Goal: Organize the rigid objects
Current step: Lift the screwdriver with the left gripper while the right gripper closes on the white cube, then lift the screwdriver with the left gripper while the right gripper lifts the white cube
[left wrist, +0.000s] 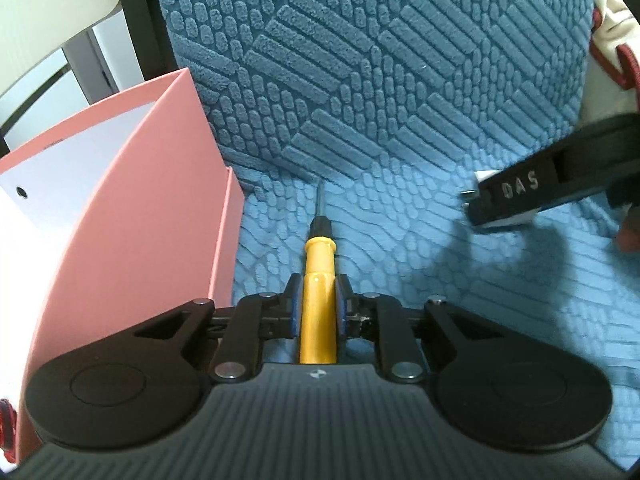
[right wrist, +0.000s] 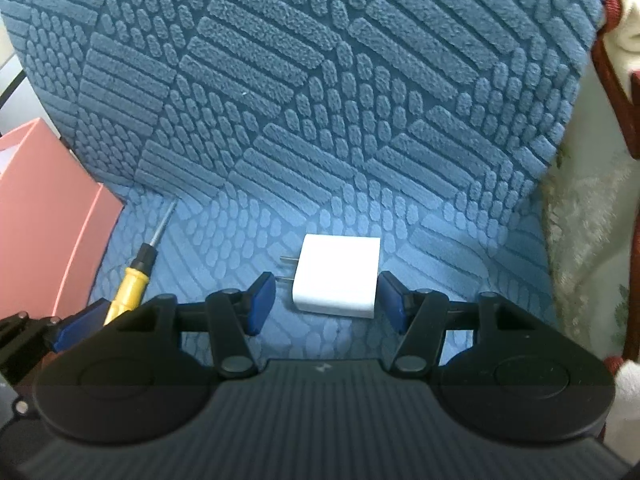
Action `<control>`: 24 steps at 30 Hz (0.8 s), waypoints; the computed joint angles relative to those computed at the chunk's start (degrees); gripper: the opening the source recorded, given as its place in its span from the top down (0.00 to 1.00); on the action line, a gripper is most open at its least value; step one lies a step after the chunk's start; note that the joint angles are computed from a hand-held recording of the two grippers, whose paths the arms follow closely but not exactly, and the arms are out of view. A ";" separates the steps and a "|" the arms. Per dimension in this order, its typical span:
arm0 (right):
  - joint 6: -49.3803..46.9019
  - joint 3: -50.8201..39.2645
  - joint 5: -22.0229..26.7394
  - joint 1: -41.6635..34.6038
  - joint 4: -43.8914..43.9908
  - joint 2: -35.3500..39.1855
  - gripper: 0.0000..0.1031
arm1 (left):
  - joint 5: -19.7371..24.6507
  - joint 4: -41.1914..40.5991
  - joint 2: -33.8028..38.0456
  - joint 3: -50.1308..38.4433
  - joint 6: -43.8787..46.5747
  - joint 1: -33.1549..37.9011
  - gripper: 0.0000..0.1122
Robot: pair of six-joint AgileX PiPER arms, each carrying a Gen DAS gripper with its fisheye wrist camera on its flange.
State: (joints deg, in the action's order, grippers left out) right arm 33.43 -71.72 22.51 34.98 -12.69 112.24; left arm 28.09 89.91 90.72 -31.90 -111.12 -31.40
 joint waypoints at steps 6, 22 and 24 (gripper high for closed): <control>1.58 8.02 -1.88 0.36 0.47 -6.40 0.55 | -5.43 -4.84 -5.25 1.86 3.50 1.59 0.82; 23.10 23.99 -1.53 7.85 -13.72 -20.75 0.56 | -9.89 -20.12 -18.94 12.07 9.32 -5.04 0.82; 26.68 26.55 -0.86 9.33 -15.85 -22.90 0.56 | -9.53 -25.02 -21.46 13.53 12.65 -6.96 0.82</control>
State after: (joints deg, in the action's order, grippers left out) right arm 60.11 -45.17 21.65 44.31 -28.54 89.34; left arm 18.56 64.89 69.26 -18.38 -98.47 -38.35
